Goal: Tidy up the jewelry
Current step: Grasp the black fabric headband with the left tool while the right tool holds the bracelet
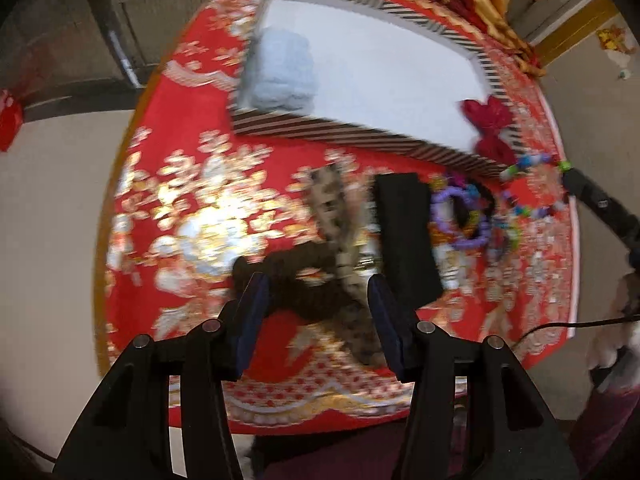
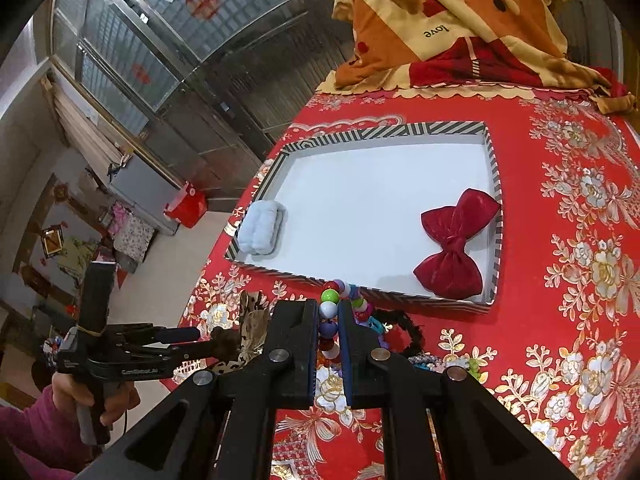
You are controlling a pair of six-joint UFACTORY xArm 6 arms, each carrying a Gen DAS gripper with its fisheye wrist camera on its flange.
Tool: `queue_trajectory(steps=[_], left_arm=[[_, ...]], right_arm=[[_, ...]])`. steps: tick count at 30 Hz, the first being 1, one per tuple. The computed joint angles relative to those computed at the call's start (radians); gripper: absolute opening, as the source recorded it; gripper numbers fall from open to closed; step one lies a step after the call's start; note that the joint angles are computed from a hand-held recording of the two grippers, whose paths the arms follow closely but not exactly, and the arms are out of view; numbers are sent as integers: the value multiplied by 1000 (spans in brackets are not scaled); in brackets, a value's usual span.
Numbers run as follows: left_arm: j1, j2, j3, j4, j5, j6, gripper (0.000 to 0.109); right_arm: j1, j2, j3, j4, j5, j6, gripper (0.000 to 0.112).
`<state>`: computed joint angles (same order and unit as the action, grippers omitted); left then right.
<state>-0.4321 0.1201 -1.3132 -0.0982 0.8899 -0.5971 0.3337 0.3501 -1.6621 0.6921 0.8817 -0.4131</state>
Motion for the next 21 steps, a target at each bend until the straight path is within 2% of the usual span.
queue_trajectory(steps=[5,9,15,21], left_arm=[[-39,90,-125,-35,6,18,51],[-74,208,-279,74,119,-58,51],[-94,317,-396,187,205,-120,51],[-82,356,-417,157,191,-116,51]], right_arm=[[-3,-4,1,-4,-4,7,9],[-8,-7,5,-7,-10,15,9],[-15,-9,10,-8,-13,24,9],[-23,-9,12,-6,-17,31,9]])
